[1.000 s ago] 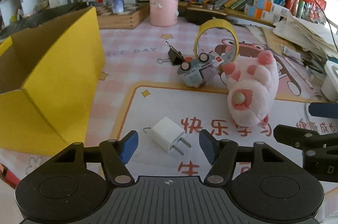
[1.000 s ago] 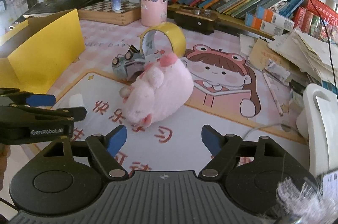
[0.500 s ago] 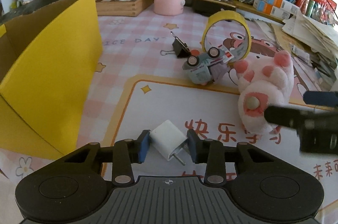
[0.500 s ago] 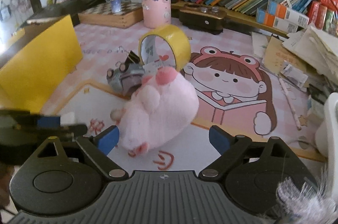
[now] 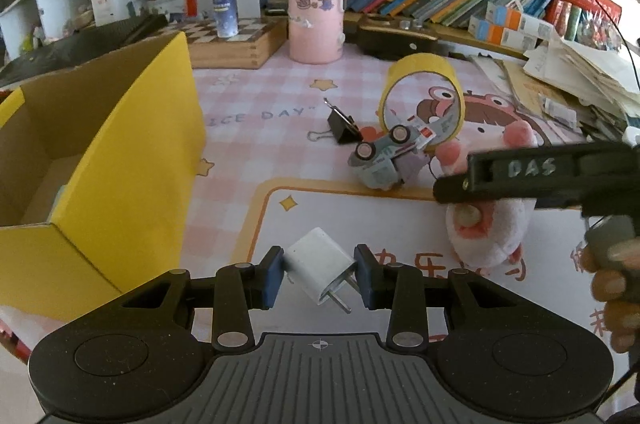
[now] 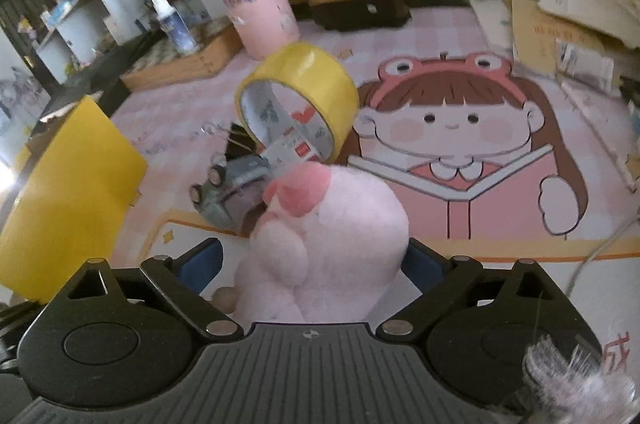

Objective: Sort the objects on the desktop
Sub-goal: 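Grasp the white plug charger with the left tool while the right tool grasps the pink plush pig, then lift the charger and plush pig with both tools and carry them toward the yellow box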

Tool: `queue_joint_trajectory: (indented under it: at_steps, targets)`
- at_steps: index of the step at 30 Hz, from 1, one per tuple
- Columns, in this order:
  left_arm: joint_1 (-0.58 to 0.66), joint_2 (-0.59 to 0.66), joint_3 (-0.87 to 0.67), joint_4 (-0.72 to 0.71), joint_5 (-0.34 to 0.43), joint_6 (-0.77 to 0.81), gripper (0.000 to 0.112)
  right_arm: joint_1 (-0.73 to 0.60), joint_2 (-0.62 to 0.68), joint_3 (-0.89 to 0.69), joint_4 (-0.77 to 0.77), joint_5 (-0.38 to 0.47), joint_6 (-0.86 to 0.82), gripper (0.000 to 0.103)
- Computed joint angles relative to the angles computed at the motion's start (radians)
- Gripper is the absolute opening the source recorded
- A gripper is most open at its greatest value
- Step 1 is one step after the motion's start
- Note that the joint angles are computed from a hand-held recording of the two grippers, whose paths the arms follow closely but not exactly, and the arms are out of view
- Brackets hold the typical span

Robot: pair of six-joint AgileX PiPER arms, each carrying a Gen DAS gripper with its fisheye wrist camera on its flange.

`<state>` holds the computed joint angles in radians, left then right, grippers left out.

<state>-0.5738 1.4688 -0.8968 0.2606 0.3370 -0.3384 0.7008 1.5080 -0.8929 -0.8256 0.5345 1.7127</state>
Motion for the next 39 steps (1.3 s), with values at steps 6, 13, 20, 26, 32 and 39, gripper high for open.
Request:
queue_joint_trajectory:
  at_steps: [6,13,20,26,32,39]
  targets:
    - [-0.012,-0.016,0.014,0.032,0.000,-0.037,0.036,0.018,0.016,-0.013,0.052,0.026,-0.084,0.072]
    - [-0.027,-0.051,0.040,0.043,-0.011,-0.062,0.036,0.095,-0.031,0.009,-0.031,0.115,-0.026,0.064]
    - [-0.035,-0.103,0.087,0.040,-0.047,-0.069,0.036,0.196,-0.095,0.033,-0.089,0.229,0.027,0.065]
    - [-0.002,-0.151,0.124,-0.132,-0.084,0.135,0.036,0.304,-0.107,0.017,-0.117,0.353,0.096,0.065]
    - [0.069,-0.217,0.172,-0.421,-0.082,0.465,0.036,0.398,-0.073,-0.039,-0.114,0.451,0.129,0.065]
    - [0.222,-0.301,0.232,-0.853,0.007,0.970,0.036,0.503,0.002,-0.131,-0.081,0.556,0.176,0.065]
